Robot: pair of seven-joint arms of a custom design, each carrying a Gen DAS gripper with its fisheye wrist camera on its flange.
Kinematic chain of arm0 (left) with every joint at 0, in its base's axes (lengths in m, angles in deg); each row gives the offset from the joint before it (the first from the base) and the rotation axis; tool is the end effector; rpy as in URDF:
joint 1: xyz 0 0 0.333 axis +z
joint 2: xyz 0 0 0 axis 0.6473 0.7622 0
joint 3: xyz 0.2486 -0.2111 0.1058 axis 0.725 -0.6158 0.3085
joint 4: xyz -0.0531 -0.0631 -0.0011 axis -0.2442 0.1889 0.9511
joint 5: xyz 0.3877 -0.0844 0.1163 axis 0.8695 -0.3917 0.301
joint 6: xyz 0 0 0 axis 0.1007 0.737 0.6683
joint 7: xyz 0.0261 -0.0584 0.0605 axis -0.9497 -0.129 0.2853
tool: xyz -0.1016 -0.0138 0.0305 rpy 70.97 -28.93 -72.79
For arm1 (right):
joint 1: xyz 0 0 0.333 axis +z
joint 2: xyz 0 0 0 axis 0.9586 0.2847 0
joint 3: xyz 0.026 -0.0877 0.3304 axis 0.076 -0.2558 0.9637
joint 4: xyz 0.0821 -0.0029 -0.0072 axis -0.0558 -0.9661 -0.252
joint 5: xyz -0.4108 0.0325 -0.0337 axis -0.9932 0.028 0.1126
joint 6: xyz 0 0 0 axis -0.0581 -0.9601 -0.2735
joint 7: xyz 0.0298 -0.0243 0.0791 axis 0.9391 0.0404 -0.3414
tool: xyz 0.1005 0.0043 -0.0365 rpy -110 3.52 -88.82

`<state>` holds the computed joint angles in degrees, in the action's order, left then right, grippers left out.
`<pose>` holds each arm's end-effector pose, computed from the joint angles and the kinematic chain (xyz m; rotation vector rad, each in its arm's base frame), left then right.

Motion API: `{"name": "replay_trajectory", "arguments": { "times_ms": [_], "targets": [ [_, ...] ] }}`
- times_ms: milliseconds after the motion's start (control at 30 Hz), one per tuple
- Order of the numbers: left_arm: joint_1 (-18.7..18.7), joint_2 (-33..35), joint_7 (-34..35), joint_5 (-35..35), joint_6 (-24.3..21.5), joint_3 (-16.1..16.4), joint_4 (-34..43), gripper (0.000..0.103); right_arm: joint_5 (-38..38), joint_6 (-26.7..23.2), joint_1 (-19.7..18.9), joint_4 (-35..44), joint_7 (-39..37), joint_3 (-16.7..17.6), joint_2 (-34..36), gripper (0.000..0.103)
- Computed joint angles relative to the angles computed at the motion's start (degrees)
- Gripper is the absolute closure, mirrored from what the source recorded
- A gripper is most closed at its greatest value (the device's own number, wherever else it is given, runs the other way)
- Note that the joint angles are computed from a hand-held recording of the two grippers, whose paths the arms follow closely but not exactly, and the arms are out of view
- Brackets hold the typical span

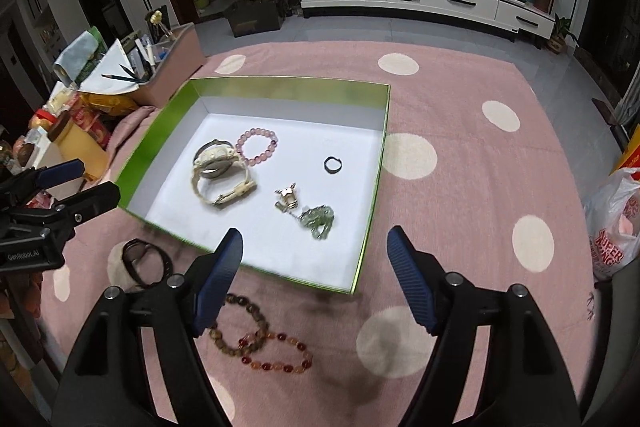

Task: Organize jewelry
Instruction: 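Withdraw both open tools from the box toward the remaining jewelry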

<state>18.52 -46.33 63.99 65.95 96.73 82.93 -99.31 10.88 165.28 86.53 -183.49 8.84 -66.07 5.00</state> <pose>0.6806 -0.3474 0.5079 -1.8649 1.8802 -0.7085 0.7008 0.2119 0.4907 -2.0049 1.5555 -0.3515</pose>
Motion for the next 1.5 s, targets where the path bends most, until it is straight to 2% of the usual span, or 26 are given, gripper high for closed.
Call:
{"name": "replay_trajectory", "arguments": {
  "times_ms": [67, 200, 400, 633, 700, 833, 967, 1233, 1500],
  "targets": [
    [0.5, -2.7, -1.3, -0.1, 2.9, 0.0, -4.3, 0.002, 1.9, 1.2, -0.7, -2.2, -1.3, 0.8, -1.4, 0.028],
    [1.1, -6.5, -4.2, 0.4, 5.7, 0.0, -10.6, 0.002, 5.7, 3.2, -1.7, -6.3, -4.0, 1.9, -3.9, 0.028],
    [2.1, -11.2, -10.7, 3.4, 7.9, 0.0, -19.2, 0.002, 11.9, 5.0, -2.6, -11.2, -8.1, 2.8, -6.9, 0.028],
    [3.8, -13.6, -17.7, 2.7, 11.0, -1.1, -27.1, 0.002, 16.1, 5.0, -2.0, -15.3, -10.9, 2.7, -8.5, 0.028],
    [3.3, -14.0, -22.0, 4.5, 11.6, -0.7, -28.8, 0.002, 17.1, 5.3, -1.8, -16.4, -11.3, 2.7, -8.7, 0.028],
    [4.4, -14.8, -26.3, 2.6, 16.2, -1.3, -32.7, 0.002, 19.5, 6.7, -1.6, -18.8, -12.2, 2.8, -9.1, 0.028],
    [4.3, -14.8, -28.0, 3.0, 16.5, -1.3, -33.7, 0.002, 22.7, 8.0, -1.7, -20.0, -13.8, 3.5, -8.8, 0.028],
    [4.0, -14.1, -30.0, 5.6, 15.9, -0.9, -32.7, 0.002, 21.6, 8.7, -0.9, -20.5, -14.4, 3.6, -7.7, 0.029],
    [3.7, -12.2, -28.6, 6.0, 15.1, -0.6, -30.4, 0.003, 20.0, 11.2, -0.5, -20.2, -16.3, 4.2, -7.0, 0.037]
  ]
}}
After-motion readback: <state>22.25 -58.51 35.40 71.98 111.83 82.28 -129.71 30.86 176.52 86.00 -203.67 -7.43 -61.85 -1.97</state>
